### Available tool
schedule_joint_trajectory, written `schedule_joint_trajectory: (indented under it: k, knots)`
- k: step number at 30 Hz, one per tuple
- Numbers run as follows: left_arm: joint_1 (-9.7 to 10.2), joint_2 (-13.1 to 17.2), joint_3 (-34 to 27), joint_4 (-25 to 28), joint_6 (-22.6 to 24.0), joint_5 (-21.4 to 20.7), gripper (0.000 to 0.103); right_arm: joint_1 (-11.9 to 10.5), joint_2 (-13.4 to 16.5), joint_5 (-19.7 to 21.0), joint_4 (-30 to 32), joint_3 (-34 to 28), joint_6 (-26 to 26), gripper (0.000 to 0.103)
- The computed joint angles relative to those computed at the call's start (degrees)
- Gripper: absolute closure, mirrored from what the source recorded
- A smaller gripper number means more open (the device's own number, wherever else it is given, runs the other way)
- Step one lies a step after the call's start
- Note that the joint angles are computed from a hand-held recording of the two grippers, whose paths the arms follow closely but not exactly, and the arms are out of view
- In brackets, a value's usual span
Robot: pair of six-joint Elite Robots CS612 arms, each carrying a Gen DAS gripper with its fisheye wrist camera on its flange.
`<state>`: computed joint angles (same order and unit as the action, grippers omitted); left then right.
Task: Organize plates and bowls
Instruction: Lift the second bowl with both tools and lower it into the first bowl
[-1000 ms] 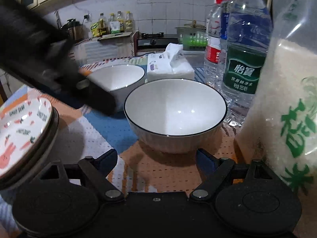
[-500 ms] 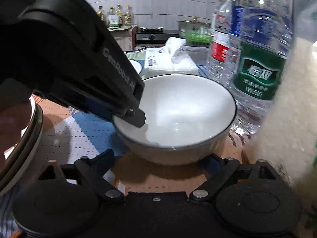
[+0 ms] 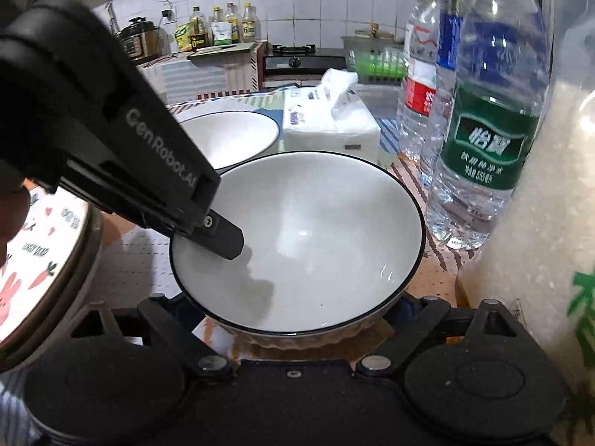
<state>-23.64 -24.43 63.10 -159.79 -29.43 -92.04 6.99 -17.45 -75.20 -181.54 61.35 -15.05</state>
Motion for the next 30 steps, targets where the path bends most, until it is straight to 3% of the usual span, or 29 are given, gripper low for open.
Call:
schedule_joint_trajectory:
  k: [6, 13, 19, 30]
  knots:
    - [0.15, -4.30, 5.63, -0.22, 0.98, -2.21, 0.092, -0.15, -3.04, 2.15, -0.86, 4.36, -1.57, 0.008]
    - [-1.15, -10.57, 13.45, -1.56, 3.10, 0.26, 0.091, -0.49, -8.82, 4.88, -2.73, 12.51, -4.44, 0.008]
    - [-1.81, -15.36, 19.45, -2.65, 6.83, 1.69, 0.091, 0.17, -13.38, 4.00, -4.25, 18.55, -6.41, 0.008]
    - [-0.83, -21.00, 29.19, -6.98, 4.09, -2.92, 0.089, 0.69, -18.85, 7.79, -2.14, 25.41, -13.74, 0.008]
